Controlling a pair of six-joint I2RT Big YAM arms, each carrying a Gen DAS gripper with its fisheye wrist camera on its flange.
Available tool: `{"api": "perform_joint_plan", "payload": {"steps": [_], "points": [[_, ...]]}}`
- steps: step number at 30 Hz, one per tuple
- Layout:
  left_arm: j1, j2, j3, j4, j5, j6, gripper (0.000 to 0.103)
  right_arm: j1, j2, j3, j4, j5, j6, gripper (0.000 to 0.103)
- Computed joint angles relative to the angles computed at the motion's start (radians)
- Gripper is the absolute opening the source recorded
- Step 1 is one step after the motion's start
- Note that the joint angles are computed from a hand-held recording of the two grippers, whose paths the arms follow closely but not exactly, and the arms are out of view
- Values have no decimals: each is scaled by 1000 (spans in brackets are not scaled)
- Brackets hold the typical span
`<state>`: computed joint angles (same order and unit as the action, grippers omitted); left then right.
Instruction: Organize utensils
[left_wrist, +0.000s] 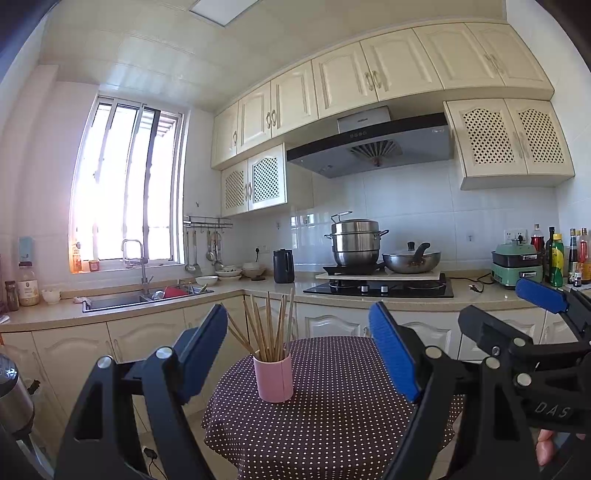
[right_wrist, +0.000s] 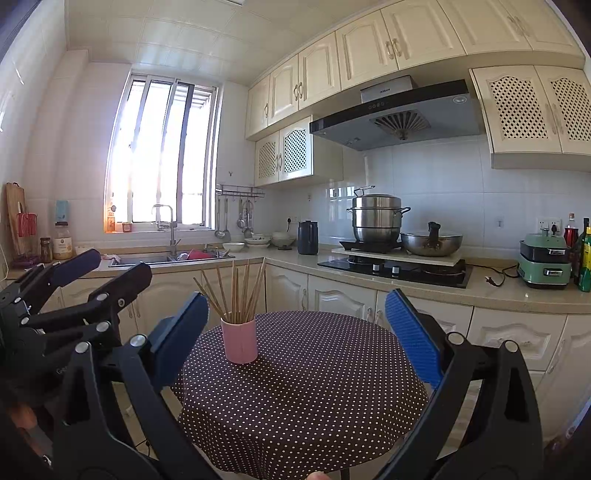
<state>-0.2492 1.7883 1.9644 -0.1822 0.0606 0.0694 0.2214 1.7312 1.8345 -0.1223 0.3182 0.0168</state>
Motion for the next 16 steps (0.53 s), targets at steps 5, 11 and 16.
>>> {"api": "perform_joint_plan", "payload": {"steps": [5, 11, 16], "points": [[0, 2, 1, -3, 0, 0, 78, -1, 3, 6, -8, -2, 1, 95], [2, 17, 21, -20, -8, 5, 78, -5, 22, 32, -28, -9, 4, 95], [5, 59, 68, -63, -15, -12, 78, -13, 65, 78, -62, -25, 11, 95]]}}
